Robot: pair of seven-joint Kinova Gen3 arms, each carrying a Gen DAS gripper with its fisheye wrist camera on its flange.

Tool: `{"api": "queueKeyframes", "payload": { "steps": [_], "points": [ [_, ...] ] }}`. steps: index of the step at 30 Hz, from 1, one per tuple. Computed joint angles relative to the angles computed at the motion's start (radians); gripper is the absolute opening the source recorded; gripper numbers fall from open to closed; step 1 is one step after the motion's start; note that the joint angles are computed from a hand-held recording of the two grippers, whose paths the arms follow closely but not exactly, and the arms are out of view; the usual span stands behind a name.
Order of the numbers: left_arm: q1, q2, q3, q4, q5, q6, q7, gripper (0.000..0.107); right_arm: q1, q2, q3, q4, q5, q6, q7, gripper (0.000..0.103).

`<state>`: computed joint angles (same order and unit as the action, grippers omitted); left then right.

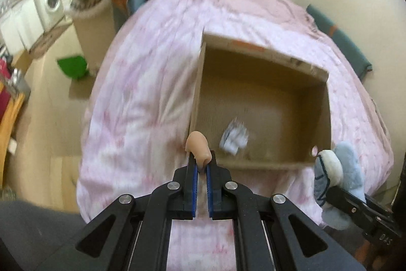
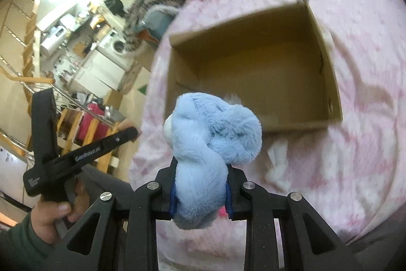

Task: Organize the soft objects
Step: 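Carry the roller with the left gripper while the right gripper carries the plush over the box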

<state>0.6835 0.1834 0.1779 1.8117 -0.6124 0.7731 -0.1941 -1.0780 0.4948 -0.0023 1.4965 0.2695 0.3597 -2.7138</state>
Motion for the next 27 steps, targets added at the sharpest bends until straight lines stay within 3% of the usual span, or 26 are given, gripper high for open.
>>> {"api": "queueKeyframes", "payload": {
  "steps": [7,17,22,27],
  "points": [
    [-0.034,0.053,-0.026,-0.096,0.0,-0.007,-0.109,0.006,0.022,-0.012,0.03,-0.044,0.055,0.026,0.01,0.029],
    [-0.017,0.181,-0.088,-0.209,0.015,-0.047,-0.232,0.006,0.102,0.074,0.018,-0.165,0.05,0.106,0.07,0.029],
    [0.02,0.225,-0.15,-0.189,0.011,-0.126,-0.209,0.006,0.15,0.13,-0.013,-0.173,-0.012,0.089,0.097,0.029],
    [0.008,0.259,-0.159,-0.191,0.061,-0.154,-0.255,0.006,0.156,0.158,-0.017,-0.194,-0.042,0.104,0.132,0.03]
  ]
}}
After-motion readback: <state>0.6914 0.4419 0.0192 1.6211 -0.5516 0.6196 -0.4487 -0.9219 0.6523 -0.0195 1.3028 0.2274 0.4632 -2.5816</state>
